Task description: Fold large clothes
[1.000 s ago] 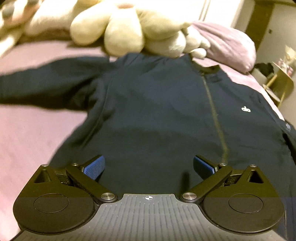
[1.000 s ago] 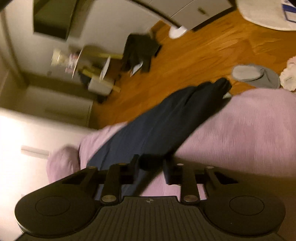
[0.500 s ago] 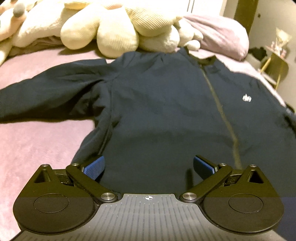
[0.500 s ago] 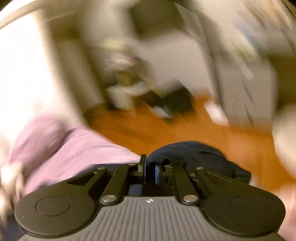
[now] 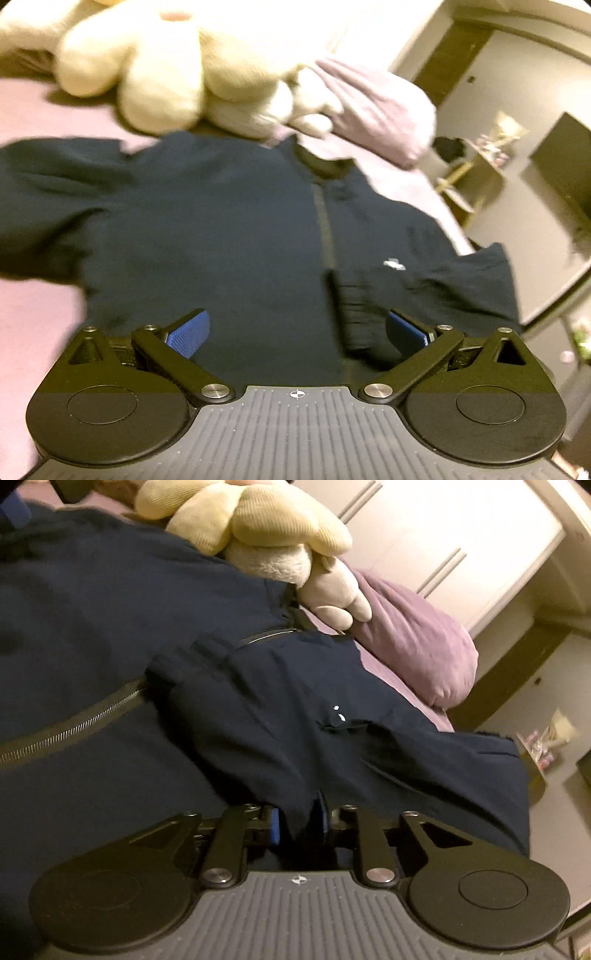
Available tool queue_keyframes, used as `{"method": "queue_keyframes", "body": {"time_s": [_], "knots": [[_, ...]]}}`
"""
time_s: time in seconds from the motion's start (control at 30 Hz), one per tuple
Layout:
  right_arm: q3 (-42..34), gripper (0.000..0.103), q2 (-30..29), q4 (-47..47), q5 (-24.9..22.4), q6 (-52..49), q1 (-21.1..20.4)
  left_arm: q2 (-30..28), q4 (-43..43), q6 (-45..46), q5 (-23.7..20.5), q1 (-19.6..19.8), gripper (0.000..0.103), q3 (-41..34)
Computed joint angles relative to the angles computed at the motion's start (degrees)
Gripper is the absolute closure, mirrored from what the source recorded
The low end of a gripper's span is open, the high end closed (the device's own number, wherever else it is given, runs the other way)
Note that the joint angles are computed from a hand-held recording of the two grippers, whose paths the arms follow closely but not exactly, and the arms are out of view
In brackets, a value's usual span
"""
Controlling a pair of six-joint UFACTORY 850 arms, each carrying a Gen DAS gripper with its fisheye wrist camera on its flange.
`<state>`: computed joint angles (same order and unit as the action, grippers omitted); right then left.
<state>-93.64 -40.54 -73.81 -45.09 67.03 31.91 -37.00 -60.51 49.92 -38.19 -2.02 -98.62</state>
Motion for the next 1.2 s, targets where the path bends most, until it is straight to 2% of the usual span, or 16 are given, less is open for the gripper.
{"method": "queue_keyframes", "body": {"time_s": [0.07, 0.1, 0.17, 0.2, 0.23, 0.33, 0.43, 0.47, 0.6, 0.67, 0.77, 0.83, 0.9, 0.97, 1.13, 1.2], "knots": [[3.08, 0.031, 3.84, -0.11, 2.75, 4.73, -0.24, -3.72, -0.49, -1.7, -3.98, -0.8, 0.0, -4.52], [4.63, 0.029, 5.68, -1.73, 4.14, 8.61, -0.05, -6.08, 0.36, -3.86, -6.05, -1.42, 0.0, -7.48], [10.52, 0.029, 10.71, -6.85, 7.22, 20.6, -0.61, -10.03, 2.66, -8.54, -8.68, -2.4, 0.006, -12.17], [12.54, 0.029, 12.61, -8.5, 7.63, 26.6, -0.71, -12.18, 4.55, -11.89, -9.86, -2.95, 0.02, -14.93], [15.11, 0.03, 14.96, -9.17, 8.54, 32.59, -0.91, -14.89, 6.81, -15.92, -11.95, -3.44, 0.026, -18.68], [22.43, 0.05, 20.75, -11.35, 13.5, 50.58, -2.05, -19.19, 9.15, -21.74, -14.02, -4.31, 0.03, -24.48], [28.47, 0.06, 24.24, -17.88, 18.72, 68.57, -3.59, -20.65, 12.32, -23.98, -13.14, -5.3, 0.061, -27.39], [29.71, 0.06, 24.47, -20.43, 19.59, 73.78, -3.97, -21.62, 13.21, -24.75, -13.84, -5.54, 0.079, -28.97], [32.74, 0.065, 23.96, -23.67, 20.17, 84.68, -4.03, -21.85, 12.62, -25.94, -14.12, -5.13, 0.093, -29.61], [32.79, 0.065, 23.8, -24.5, 19.57, 85.57, -3.95, -19.99, 10.61, -22.2, -11.78, -4.49, 0.094, -28.21], [32.24, 0.065, 23.67, -22.18, 18.8, 82.23, -3.87, -16.26, 12.38, -16.98, -2.18, -3.88, 0.095, -26.31], [31.32, 0.065, 23.63, -18.63, 17.43, 77.49, -3.75, -15.3, 21.1, -19.56, 5.74, -4.27, 0.095, -26.8], [30.71, 0.065, 23.76, -18.65, 17.08, 76.73, -4.21, -16.18, 33.09, -27.67, 10.16, -4.58, 0.094, -28.56], [29.69, 0.065, 23.34, -20.75, 18.7, 79.13, -5.24, -18.26, 40.16, -33.62, 9.76, -4.34, 0.094, -31.25], [24.03, 0.064, 19.53, -27.33, 23.89, 87.1, -8.22, -22.14, 42.3, -37.33, 6.26, -3.49, 0.093, -34.83], [21.3, 0.054, 17.34, -28.99, 26.29, 90.72, -9.9, -21.94, 41.28, -36.67, 7.01, -3.35, 0.093, -34.31]]}}
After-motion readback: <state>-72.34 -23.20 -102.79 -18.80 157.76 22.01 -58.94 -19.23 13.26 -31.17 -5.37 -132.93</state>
